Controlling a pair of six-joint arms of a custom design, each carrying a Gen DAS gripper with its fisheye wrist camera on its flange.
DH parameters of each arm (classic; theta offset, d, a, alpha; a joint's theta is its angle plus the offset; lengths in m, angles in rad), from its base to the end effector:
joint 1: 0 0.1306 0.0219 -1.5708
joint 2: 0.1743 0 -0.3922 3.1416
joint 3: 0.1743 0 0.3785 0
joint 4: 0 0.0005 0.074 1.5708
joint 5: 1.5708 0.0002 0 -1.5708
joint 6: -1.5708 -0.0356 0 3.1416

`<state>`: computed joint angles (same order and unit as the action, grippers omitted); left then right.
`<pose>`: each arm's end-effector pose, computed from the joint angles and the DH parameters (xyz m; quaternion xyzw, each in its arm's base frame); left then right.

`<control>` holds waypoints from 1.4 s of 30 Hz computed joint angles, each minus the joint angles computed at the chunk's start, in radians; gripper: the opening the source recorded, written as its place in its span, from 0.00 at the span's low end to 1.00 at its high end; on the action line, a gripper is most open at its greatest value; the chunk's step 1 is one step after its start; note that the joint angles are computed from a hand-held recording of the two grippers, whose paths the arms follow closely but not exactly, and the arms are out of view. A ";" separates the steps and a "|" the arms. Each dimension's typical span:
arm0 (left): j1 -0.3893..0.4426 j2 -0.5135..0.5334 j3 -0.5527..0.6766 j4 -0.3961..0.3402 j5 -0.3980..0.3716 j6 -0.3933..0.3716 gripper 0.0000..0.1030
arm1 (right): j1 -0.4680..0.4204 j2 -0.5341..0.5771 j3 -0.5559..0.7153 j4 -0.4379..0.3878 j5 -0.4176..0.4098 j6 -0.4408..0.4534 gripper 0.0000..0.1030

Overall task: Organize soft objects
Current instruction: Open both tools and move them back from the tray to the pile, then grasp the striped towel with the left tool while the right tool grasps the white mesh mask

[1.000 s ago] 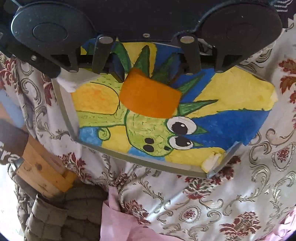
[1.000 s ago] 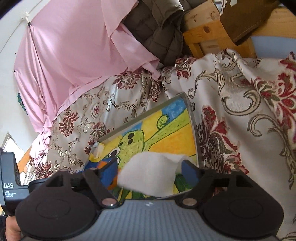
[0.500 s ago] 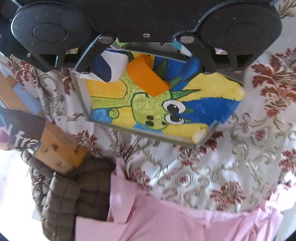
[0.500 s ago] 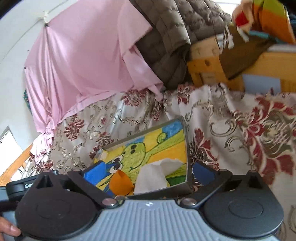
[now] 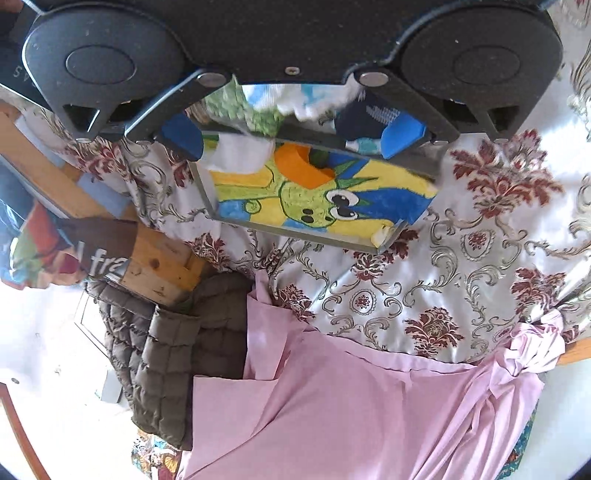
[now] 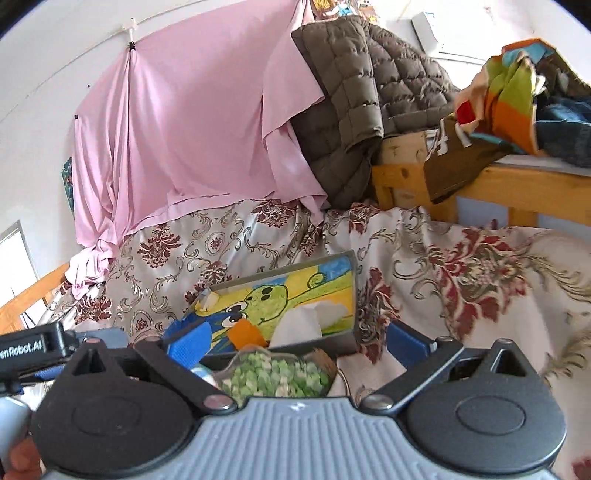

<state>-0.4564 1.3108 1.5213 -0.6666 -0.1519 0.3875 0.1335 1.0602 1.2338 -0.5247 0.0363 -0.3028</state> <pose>0.4119 -0.1968 0.5522 -0.0110 0.8471 -0.1573 0.5075 0.3651 0.0472 0.5283 0.0797 0.8158 0.1094 0.5623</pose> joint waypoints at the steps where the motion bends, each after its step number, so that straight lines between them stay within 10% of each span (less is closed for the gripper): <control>1: -0.007 -0.023 -0.024 0.000 -0.006 0.004 0.99 | 0.007 -0.017 -0.012 -0.001 0.009 -0.002 1.00; 14: -0.039 -0.243 -0.258 -0.012 -0.042 0.020 0.99 | 0.094 -0.184 -0.128 -0.076 0.167 -0.063 1.00; 26: -0.043 -0.321 -0.332 -0.069 0.011 -0.033 0.99 | 0.230 -0.176 -0.068 -0.420 0.369 -0.200 1.00; 42: -0.074 -0.336 -0.342 -0.187 -0.054 -0.076 0.99 | 0.299 -0.139 -0.029 -0.596 0.343 -0.243 1.00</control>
